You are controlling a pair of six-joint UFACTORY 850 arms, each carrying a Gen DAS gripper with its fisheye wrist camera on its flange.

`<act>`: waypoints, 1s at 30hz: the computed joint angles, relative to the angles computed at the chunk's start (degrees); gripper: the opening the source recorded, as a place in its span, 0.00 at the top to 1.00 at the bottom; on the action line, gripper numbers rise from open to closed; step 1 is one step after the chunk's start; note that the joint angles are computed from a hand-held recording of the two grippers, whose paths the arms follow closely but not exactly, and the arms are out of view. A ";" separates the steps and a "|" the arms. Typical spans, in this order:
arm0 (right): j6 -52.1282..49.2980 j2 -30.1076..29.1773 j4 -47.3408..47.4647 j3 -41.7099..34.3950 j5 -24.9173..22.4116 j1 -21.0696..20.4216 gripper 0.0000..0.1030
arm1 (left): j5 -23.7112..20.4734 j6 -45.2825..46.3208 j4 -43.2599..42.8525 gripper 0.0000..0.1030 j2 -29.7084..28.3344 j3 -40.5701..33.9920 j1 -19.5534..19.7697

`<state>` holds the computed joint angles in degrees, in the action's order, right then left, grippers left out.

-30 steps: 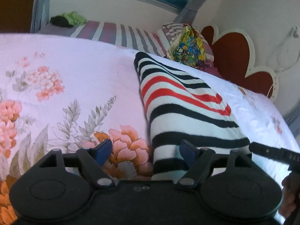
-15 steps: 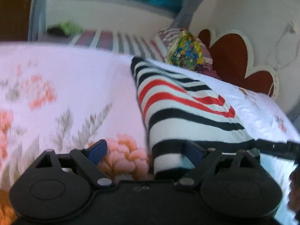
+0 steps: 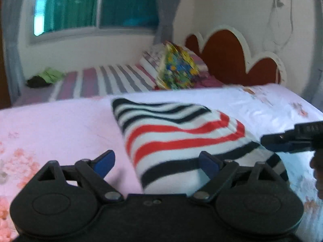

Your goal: Fold small clothes

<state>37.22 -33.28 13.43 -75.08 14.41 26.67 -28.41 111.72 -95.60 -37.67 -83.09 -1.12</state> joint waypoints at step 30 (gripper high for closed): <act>56.36 -5.23 -51.92 -3.88 7.32 -4.83 0.41 | -26.25 -55.34 37.03 0.16 -18.48 -28.35 2.52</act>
<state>93.58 -38.51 -38.49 -78.96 21.73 21.84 -54.66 56.38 -58.56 -56.16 -111.44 1.40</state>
